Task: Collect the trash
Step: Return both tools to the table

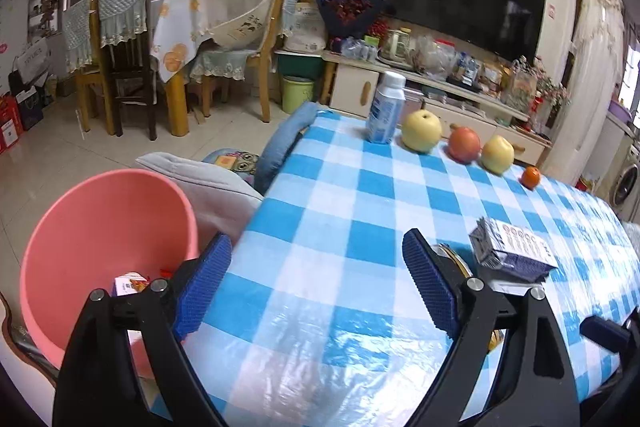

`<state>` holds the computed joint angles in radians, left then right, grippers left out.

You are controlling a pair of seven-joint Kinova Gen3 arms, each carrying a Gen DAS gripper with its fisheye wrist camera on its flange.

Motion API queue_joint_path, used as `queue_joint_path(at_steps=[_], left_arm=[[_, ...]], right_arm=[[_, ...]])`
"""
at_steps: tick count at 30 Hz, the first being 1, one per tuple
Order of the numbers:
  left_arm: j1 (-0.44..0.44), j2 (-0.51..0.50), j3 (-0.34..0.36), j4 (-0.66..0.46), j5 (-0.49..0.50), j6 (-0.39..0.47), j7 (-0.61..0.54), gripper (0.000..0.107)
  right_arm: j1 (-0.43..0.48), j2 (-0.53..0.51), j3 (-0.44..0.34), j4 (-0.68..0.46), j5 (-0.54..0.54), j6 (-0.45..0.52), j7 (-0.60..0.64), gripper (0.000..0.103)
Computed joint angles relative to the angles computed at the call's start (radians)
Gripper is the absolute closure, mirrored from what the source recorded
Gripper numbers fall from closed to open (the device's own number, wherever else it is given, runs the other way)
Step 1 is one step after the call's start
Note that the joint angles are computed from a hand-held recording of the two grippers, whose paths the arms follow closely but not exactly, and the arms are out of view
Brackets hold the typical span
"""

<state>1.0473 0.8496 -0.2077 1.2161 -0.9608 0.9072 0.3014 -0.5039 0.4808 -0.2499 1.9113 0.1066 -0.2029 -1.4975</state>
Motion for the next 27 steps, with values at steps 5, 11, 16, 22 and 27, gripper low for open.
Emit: queue_joint_path(at_steps=[5,11,16,22,27], left_arm=[[-0.017,0.041,0.035,-0.089,0.047,0.043,-0.121,0.02],[-0.017,0.083,0.036,-0.173,0.109,0.072,-0.211,0.019],[-0.012,0.114,0.027,-0.231,0.149,0.087,-0.268,0.02],[-0.01,0.146,0.024,-0.295,0.187,0.088,-0.336,0.02],[-0.016,0.173,0.029,-0.349,0.227,0.064,-0.398,0.02]], right_arm=[[0.046,-0.016,-0.016,0.029,0.022,-0.044,-0.015,0.008],[0.152,-0.021,-0.067,0.042,0.08,-0.059,-0.082,0.008],[0.229,-0.01,-0.104,0.018,0.118,0.0,-0.14,0.008],[0.38,0.024,-0.215,-0.016,0.167,0.072,-0.186,0.008],[0.463,0.042,-0.26,-0.036,0.159,0.103,-0.191,0.008]])
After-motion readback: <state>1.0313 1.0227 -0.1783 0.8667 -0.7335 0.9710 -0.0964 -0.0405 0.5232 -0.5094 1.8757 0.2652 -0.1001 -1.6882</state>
